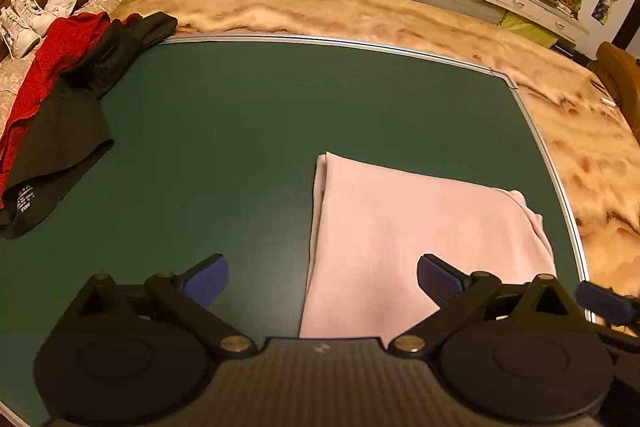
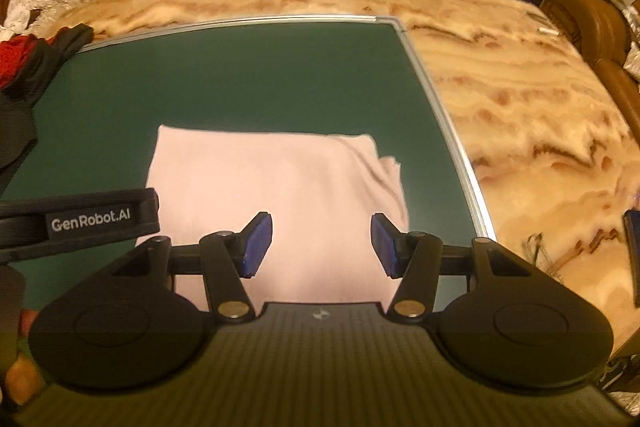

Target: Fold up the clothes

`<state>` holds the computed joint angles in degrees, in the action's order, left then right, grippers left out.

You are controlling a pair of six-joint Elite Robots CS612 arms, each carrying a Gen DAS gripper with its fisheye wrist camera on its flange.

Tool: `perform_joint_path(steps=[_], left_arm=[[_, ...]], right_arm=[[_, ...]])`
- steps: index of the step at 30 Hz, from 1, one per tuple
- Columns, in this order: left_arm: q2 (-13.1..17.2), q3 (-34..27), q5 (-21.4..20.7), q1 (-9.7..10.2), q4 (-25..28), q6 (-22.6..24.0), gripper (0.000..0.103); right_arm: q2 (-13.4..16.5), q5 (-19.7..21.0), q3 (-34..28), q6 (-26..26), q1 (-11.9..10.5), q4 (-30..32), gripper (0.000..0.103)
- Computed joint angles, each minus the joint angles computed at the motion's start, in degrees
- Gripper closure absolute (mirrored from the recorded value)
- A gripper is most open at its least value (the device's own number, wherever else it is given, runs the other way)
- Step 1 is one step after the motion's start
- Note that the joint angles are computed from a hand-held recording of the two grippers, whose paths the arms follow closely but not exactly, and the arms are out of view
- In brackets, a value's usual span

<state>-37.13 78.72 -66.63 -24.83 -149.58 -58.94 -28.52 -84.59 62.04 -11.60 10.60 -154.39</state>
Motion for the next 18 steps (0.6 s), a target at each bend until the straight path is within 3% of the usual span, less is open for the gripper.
perform_joint_path(steps=[8, 18], left_arm=[[-1.5, 2.1, 4.7, -1.75, 1.7, 0.5, 0.000], [-2.6, 5.6, 5.1, -3.16, -0.3, -0.5, 0.000]], right_arm=[[-1.3, -0.6, 3.4, -0.3, -0.2, -1.6, 0.041], [-2.8, -0.7, 7.4, -1.3, -0.7, -4.3, 0.041]])
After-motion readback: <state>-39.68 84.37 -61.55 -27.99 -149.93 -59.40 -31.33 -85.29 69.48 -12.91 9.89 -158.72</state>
